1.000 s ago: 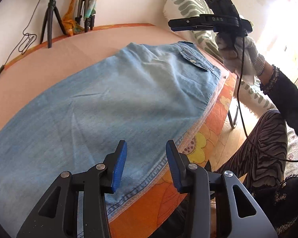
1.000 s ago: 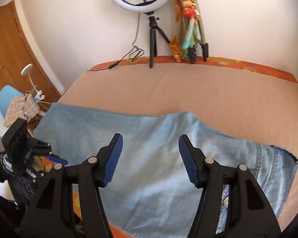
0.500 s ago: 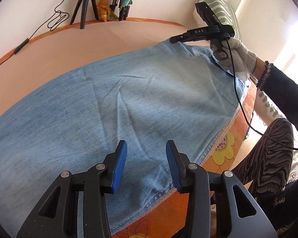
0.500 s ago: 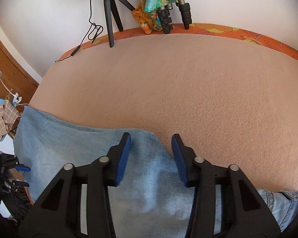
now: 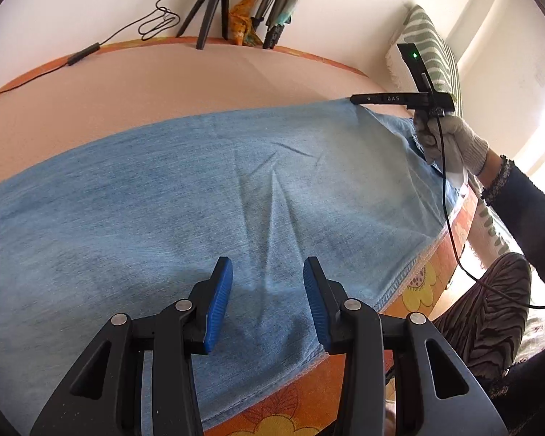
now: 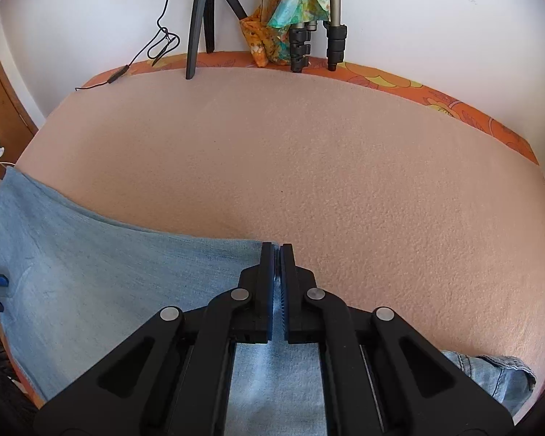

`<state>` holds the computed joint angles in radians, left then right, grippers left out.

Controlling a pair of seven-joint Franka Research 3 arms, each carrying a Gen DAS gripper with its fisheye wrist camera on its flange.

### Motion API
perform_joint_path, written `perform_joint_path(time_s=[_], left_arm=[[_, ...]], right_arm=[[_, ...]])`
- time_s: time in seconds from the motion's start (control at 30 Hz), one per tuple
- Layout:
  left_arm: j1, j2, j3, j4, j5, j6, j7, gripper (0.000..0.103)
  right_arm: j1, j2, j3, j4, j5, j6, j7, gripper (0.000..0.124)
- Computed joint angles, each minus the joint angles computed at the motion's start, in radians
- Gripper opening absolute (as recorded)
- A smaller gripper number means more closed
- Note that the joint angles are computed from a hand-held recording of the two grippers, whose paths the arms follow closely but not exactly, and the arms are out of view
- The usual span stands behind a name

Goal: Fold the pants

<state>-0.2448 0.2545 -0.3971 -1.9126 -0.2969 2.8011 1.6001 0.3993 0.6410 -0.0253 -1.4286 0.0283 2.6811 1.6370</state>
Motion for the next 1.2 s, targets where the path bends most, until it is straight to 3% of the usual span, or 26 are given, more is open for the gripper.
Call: perform_joint_path(time_s=[0.03,0.1,0.2,0.27,0.33,0.47,0.57,0.63,0.73,0.77,0.87,0.97,1.07,1.2], left_arm=[[0.005,-0.017,0.0,-0.019,-0.011,0.016,-0.006,0.039],[0.015,-0.058,0.001,-0.066,-0.044,0.044,-0.018,0.039],[0.02,-0.119,0.012,-0.133,-0.096,0.074,-0.027,0.052],[0.017,-0.158,0.026,-0.172,-0.139,0.084,-0.026,0.053],[0.004,-0.198,0.046,-0.215,-0.175,0.109,-0.043,0.053],[-0.028,-0.283,0.09,-0.303,-0.357,0.165,0.004,0.053],[-0.071,-0.342,0.142,-0.363,-0.506,0.205,0.046,0.053],[-0.049,-0.381,0.144,-0.415,-0.397,0.226,-0.109,0.053],[0.13,-0.451,0.041,-0.485,0.002,0.188,-0.528,0.053],[0.145,-0.474,0.041,-0.508,0.033,0.19,-0.571,0.053],[0.114,-0.527,0.1,-0.586,0.006,0.234,-0.624,0.053],[0.221,-0.591,0.047,-0.656,0.104,0.238,-0.784,0.053],[0.269,-0.648,0.05,-0.731,0.136,0.251,-0.886,0.053],[0.252,-0.695,0.127,-0.843,0.109,0.323,-0.982,0.053]], right_arm=[[0.032,-0.001,-0.042,-0.003,-0.03,-0.005,0.053,0.003],[0.036,-0.025,-0.05,-0.039,-0.042,0.01,0.09,0.003],[0.061,-0.089,-0.076,-0.132,-0.075,0.07,0.16,0.01],[0.096,-0.136,-0.112,-0.201,-0.122,0.122,0.232,0.038],[0.114,-0.189,-0.121,-0.276,-0.155,0.182,0.283,0.052],[0.113,-0.268,-0.077,-0.375,-0.149,0.24,0.317,0.056],[0.155,-0.303,-0.082,-0.423,-0.183,0.28,0.374,0.057],[0.142,-0.317,-0.03,-0.446,-0.155,0.316,0.353,0.058],[0.14,-0.309,0.028,-0.446,-0.105,0.352,0.306,0.059],[0.126,-0.3,0.063,-0.434,-0.074,0.353,0.269,0.059],[0.156,-0.266,0.081,-0.391,-0.036,0.351,0.225,0.059],[0.211,-0.233,0.061,-0.342,-0.037,0.341,0.201,0.059],[0.205,-0.214,0.109,-0.314,0.001,0.333,0.139,0.059],[0.281,-0.185,0.049,-0.275,-0.029,0.318,0.148,0.059]])
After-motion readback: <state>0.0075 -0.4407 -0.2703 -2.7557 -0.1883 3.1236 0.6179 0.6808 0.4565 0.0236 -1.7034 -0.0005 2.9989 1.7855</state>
